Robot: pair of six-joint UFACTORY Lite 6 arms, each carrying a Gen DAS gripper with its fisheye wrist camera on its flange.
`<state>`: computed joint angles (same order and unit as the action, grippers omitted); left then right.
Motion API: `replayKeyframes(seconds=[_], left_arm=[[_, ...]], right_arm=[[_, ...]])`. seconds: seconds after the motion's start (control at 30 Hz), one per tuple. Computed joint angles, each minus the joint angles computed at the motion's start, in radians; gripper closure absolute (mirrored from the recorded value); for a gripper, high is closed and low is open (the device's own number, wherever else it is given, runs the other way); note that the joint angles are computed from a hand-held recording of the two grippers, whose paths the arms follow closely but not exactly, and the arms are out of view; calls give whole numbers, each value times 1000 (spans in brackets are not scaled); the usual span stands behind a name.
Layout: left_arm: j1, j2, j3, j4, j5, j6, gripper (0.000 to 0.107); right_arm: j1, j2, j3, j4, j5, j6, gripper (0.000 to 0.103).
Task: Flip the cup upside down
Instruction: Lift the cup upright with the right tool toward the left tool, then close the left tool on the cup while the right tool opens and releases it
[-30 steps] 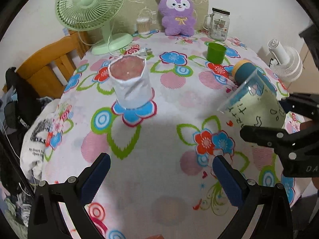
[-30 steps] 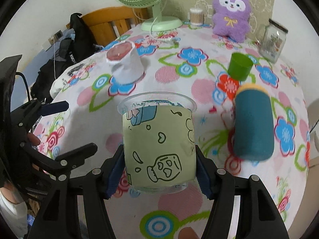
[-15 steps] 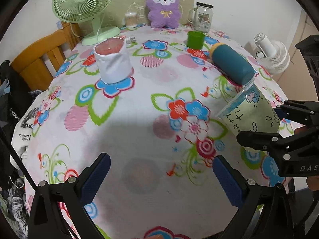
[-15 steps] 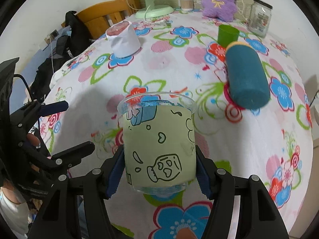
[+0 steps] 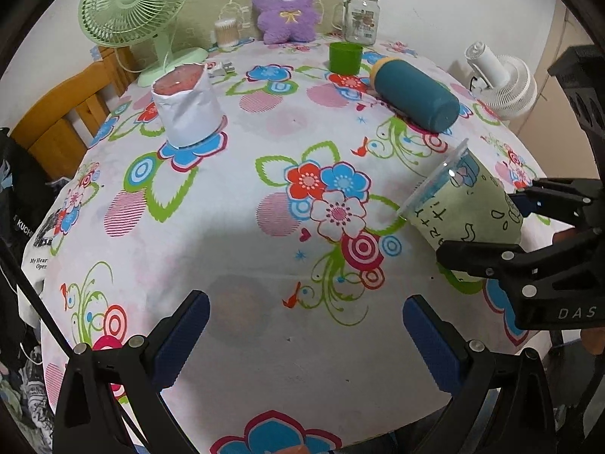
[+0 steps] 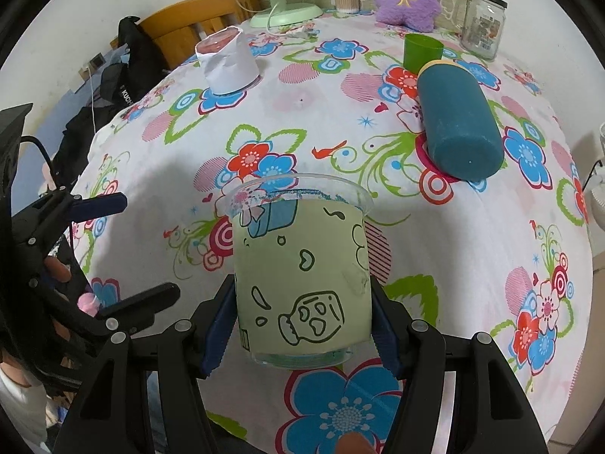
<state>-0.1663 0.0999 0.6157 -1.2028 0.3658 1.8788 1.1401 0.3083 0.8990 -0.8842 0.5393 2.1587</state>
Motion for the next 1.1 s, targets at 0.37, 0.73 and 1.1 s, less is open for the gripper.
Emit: replayKeyframes(seconds=[0.37,0.73,1.1], left_arm=[[-5,-42,8,60,21,-86,4],[-33,-172,5,205,117,-322,4],[-126,-169,32,284,285,-624,4]], right_arm=[[37,-112,-59,-24,47,33,18],[185,-387,-261,-39,164,228,18],[467,-617,-480,116,384,458,18]])
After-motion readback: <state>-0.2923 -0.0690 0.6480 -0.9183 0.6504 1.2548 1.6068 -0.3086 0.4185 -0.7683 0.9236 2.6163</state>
